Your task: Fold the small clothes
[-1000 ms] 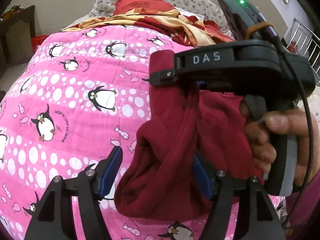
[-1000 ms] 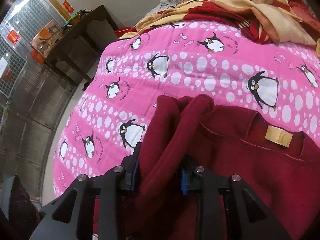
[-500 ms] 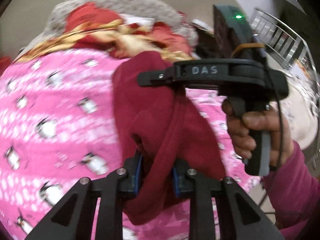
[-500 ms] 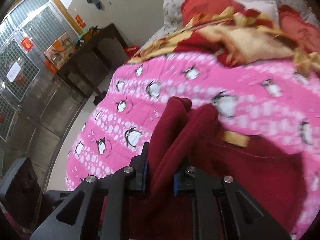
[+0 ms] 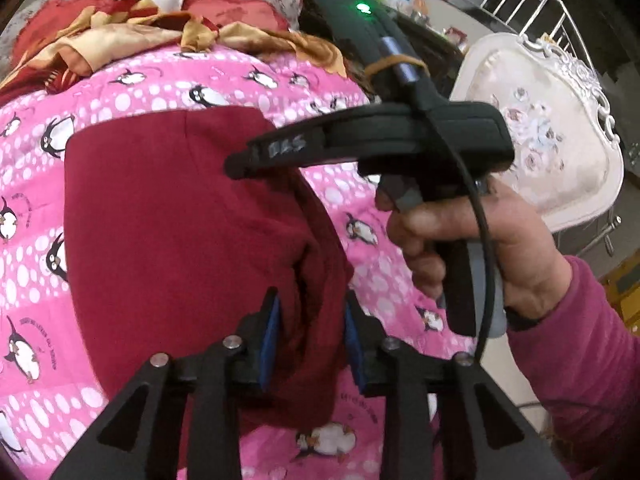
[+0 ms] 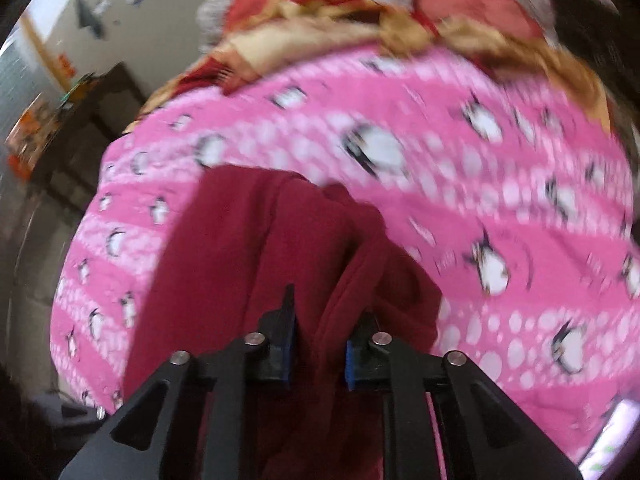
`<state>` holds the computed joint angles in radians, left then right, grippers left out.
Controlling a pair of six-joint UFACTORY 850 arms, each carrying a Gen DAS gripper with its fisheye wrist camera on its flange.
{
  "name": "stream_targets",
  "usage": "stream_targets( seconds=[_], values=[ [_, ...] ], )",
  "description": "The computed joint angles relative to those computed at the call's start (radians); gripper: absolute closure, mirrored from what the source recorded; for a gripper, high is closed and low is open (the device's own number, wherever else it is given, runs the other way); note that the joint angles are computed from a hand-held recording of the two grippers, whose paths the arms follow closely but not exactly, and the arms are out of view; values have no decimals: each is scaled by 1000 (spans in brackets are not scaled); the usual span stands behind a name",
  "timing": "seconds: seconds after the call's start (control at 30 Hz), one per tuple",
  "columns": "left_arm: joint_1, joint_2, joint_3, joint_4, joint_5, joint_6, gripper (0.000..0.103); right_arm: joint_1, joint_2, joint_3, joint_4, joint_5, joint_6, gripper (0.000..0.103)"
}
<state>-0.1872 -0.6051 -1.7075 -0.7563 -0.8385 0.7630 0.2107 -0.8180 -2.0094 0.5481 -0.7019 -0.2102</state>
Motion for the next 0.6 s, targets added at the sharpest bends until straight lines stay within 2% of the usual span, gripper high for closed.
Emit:
stream_targets(
  seconds=[0.07, 0.13, 0.2, 0.27, 0.33, 0.37, 0.43, 0.5, 0.57, 0.6],
  values=[
    [29, 28, 7, -43, -51, 29, 53, -13, 45, 57, 56, 20, -21, 77],
    [76, 78, 42, -124, -72, 95, 25, -9, 100, 107, -28, 57, 25, 71],
    [105, 117, 79, -166, -22, 149, 17, -4, 160, 164, -68, 99, 8, 70],
    [108, 128, 91, -108, 42, 127, 17, 0, 210, 213, -8, 121, -87, 70],
    [99, 102, 67, -3, 98, 40, 18, 8, 252, 262, 124, 134, -251, 70],
    [93, 83, 52, 46, 115, -29, 18, 10, 261, 279, 179, 132, -316, 70],
    [93, 54, 44, 42, 99, -79, 18, 30, 272, 304, 243, 94, -414, 70],
    [82, 36, 47, 61, 109, -111, 18, 56, 269, 322, 150, 70, -370, 71],
    [70, 30, 66, 94, 129, -128, 18, 78, 283, 385, -7, 92, -258, 74],
    [63, 25, 70, 122, 130, -151, 18, 79, 288, 408, -27, 103, -243, 78]
  ],
)
